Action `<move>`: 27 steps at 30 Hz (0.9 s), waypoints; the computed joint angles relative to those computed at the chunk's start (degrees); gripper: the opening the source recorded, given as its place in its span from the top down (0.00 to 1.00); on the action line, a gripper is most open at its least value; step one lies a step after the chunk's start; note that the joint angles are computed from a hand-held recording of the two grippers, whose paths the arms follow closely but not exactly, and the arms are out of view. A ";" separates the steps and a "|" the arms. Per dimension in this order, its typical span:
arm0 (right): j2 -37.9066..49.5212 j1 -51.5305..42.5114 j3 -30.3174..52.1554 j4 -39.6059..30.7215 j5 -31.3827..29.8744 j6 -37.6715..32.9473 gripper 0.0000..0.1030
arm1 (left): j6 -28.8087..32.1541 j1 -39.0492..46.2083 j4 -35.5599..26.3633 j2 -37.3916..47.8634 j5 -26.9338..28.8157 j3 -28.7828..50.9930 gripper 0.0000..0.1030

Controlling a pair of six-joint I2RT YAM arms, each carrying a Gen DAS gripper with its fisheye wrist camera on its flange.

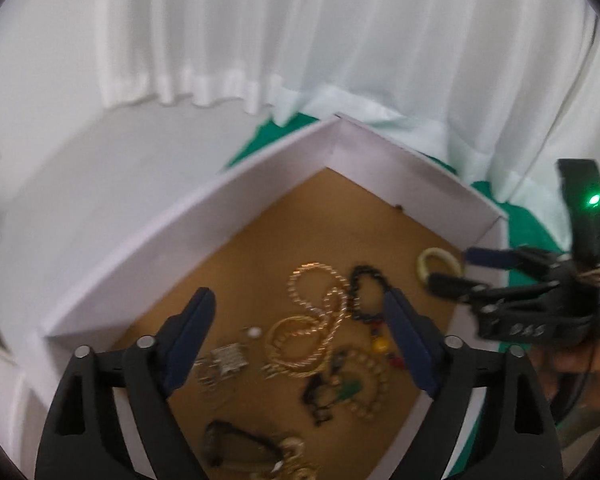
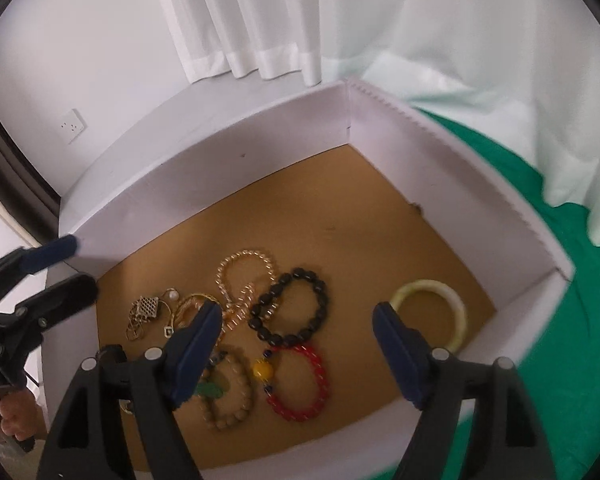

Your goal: Organize jewelry

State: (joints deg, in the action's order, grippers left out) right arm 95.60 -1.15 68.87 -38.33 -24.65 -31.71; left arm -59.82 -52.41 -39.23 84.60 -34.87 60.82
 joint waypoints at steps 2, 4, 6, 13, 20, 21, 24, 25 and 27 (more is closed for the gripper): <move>-2.80 -1.42 -2.04 0.77 0.71 -1.38 0.23 | -5.65 -3.64 -7.11 1.59 -5.52 2.99 0.04; -5.79 -2.86 -3.96 0.82 1.19 -3.19 0.23 | -13.04 -7.12 -16.18 4.71 -11.16 7.12 0.03; -8.59 -4.03 -5.54 0.27 1.36 -4.66 0.23 | -22.80 -10.94 -27.67 8.87 -15.20 12.70 0.01; -15.61 -7.23 -8.62 -3.95 0.28 -8.65 0.22 | -42.75 -18.04 -45.87 17.65 -16.02 22.78 0.01; -18.05 -9.25 -11.07 -4.02 0.12 -10.21 0.22 | -43.28 -18.78 -45.84 20.66 -9.93 25.85 0.01; -18.15 -9.32 -11.24 -4.05 0.01 -10.19 0.22 | -43.71 -18.59 -47.18 21.64 -9.14 26.76 0.01; -19.71 -9.30 -12.15 -4.18 0.17 -10.11 0.22 | -42.40 -17.77 -48.06 22.21 -7.13 27.29 0.01; -20.55 -9.40 -12.38 -4.37 -0.18 -10.21 0.22 | -42.62 -18.03 -47.94 22.23 -6.85 27.30 0.01; -22.08 -9.66 -12.63 -4.87 -1.05 -10.43 0.22 | -43.12 -18.46 -47.27 21.32 -6.47 26.97 0.01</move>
State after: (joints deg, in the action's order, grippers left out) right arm 73.51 -10.81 56.24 -43.20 -25.70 -42.14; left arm -102.94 -70.87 -86.50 105.92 -41.34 87.79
